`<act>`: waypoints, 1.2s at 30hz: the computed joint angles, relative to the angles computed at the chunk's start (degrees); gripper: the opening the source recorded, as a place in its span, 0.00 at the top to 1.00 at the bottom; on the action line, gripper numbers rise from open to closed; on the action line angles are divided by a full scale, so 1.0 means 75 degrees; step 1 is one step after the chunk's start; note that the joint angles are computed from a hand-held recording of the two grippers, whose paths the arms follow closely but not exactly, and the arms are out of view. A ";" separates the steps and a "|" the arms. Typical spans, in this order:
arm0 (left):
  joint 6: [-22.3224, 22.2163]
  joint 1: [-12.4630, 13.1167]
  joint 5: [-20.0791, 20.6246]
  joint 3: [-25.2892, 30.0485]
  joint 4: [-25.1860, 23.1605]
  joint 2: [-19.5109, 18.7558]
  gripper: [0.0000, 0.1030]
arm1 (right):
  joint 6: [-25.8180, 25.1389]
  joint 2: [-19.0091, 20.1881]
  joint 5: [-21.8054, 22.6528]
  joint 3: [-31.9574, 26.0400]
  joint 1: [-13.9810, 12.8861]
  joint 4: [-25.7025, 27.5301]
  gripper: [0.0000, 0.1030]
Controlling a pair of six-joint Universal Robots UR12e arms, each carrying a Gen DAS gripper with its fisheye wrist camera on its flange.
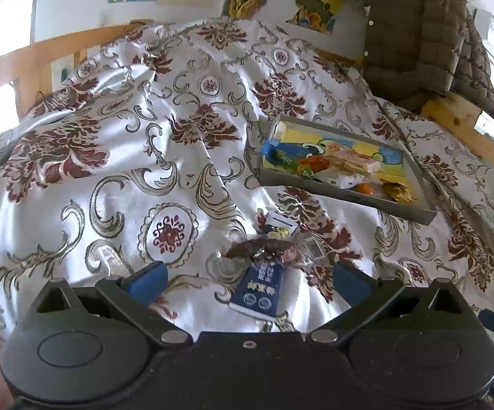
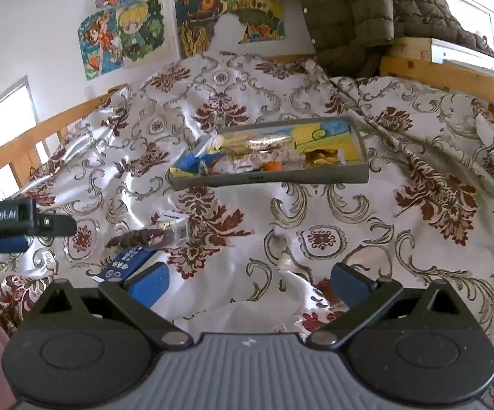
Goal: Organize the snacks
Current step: 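Grasp the clear jerky packet with the left tool while the right tool grasps the blue packet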
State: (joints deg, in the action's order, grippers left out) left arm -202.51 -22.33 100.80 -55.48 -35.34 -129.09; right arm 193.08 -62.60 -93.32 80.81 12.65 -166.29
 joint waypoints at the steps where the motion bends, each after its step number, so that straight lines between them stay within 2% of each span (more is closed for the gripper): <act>1: -0.0011 0.0029 -0.0049 0.0086 -0.0105 -0.0040 0.01 | -0.0009 0.0026 -0.0001 -0.0040 0.0003 0.0053 0.00; 6: -0.0248 0.0172 -0.0338 0.0480 -0.0753 -0.0218 0.01 | 0.0041 0.0143 0.0170 -0.0253 -0.0029 0.0327 0.00; 10: -0.0175 0.0278 -0.0525 0.0916 -0.1207 -0.0436 0.01 | -0.0063 0.0302 0.0331 -0.0520 -0.0031 0.0567 0.00; 18: 0.0689 0.0360 -0.0266 0.2298 -0.1457 -0.1272 0.01 | -0.0402 0.0667 0.0591 -0.1096 0.0022 0.1144 0.00; 21: 0.1448 0.0399 -0.0566 0.2627 -0.1202 -0.1548 0.01 | -0.0503 0.0785 0.0624 -0.1271 0.0037 0.1294 0.00; 28: 0.3893 0.0356 -0.0805 0.3021 -0.0856 -0.1917 0.01 | -0.0714 0.1065 0.0765 -0.1662 0.0090 0.1522 0.00; 30: 0.4294 0.0387 -0.0968 0.3030 -0.0813 -0.1954 0.01 | -0.0758 0.1126 0.0849 -0.1741 0.0098 0.1600 0.00; 34: 0.4677 0.0552 -0.2013 0.2927 -0.1032 -0.1915 0.01 | -0.1050 0.1204 0.1463 -0.1830 0.0062 0.1759 0.00; 36: 0.5034 0.0594 -0.2422 0.2940 -0.1191 -0.1941 0.01 | -0.1326 0.1232 0.1589 -0.1846 0.0078 0.1753 0.00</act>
